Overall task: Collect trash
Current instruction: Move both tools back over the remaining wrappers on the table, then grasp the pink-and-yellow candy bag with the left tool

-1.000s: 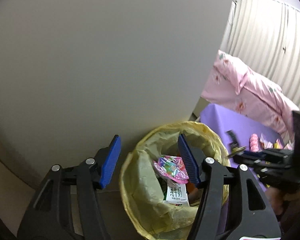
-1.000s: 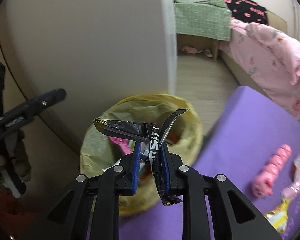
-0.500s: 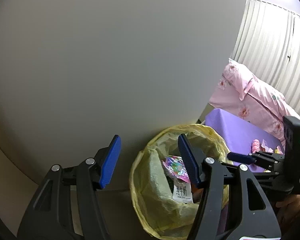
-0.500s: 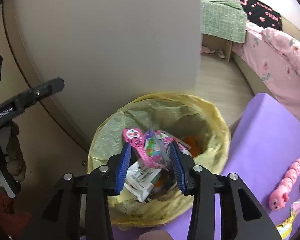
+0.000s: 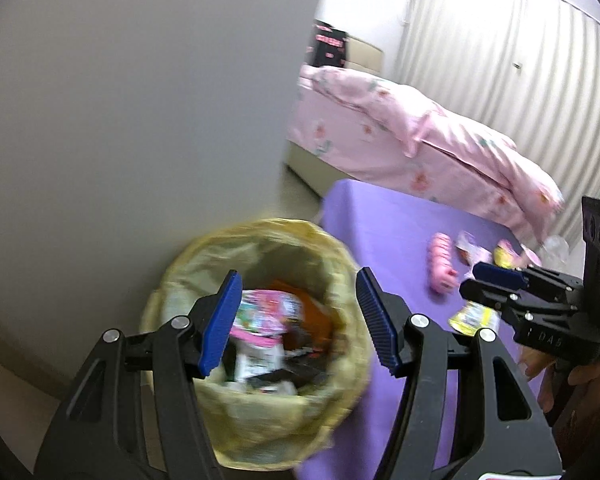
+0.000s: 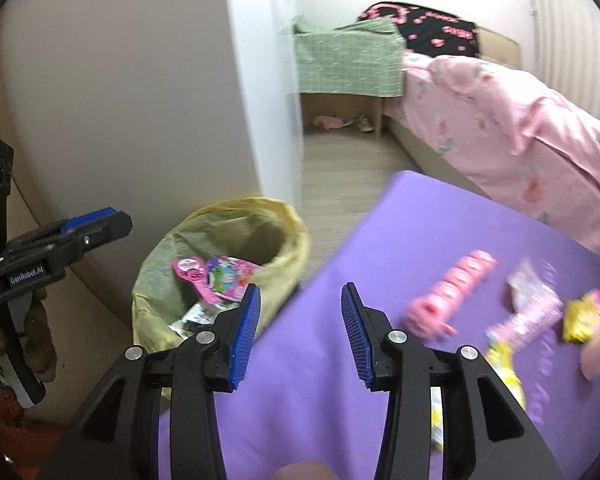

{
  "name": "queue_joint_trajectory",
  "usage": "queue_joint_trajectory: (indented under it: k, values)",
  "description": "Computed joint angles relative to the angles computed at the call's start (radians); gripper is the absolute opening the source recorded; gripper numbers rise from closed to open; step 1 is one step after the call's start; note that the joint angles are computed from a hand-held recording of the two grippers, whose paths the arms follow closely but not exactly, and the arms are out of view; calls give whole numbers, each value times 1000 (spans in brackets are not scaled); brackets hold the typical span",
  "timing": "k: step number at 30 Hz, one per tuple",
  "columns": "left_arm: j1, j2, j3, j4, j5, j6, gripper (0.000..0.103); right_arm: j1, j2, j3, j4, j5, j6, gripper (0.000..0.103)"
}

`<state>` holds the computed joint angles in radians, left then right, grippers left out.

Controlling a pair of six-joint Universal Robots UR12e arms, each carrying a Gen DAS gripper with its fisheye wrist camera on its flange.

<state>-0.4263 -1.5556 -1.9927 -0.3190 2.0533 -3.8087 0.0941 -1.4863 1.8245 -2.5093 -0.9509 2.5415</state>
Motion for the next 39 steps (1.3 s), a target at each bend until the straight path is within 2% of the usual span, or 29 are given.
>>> queue_joint_trajectory:
  k: [4, 10, 13, 17, 26, 30, 35, 39]
  values:
    - [-20, -46, 42, 27, -64, 59, 57, -58, -24, 31, -60, -2, 27, 40]
    - [-29, -134, 118, 80, -218, 160, 57, -148, -32, 58, -117, -5, 91, 40]
    - [-34, -176, 159, 80, -261, 185, 57, -189, -31, 67, -130, -16, 118, 40]
    - [-47, -232, 228, 46, -275, 220, 57, -227, -27, 77, -153, -31, 142, 40]
    - [-71, -302, 314, -8, -291, 301, 57, -269, -16, 93, -165, -51, 168, 40]
    - [-57, -326, 323, 28, -365, 339, 57, -280, -14, 100, -170, -66, 175, 40]
    - [-39, -366, 358, 26, -444, 373, 57, -299, -14, 112, -167, -76, 189, 40]
    - [-26, -416, 435, 12, -497, 473, 57, -305, -3, 103, -159, -101, 181, 40]
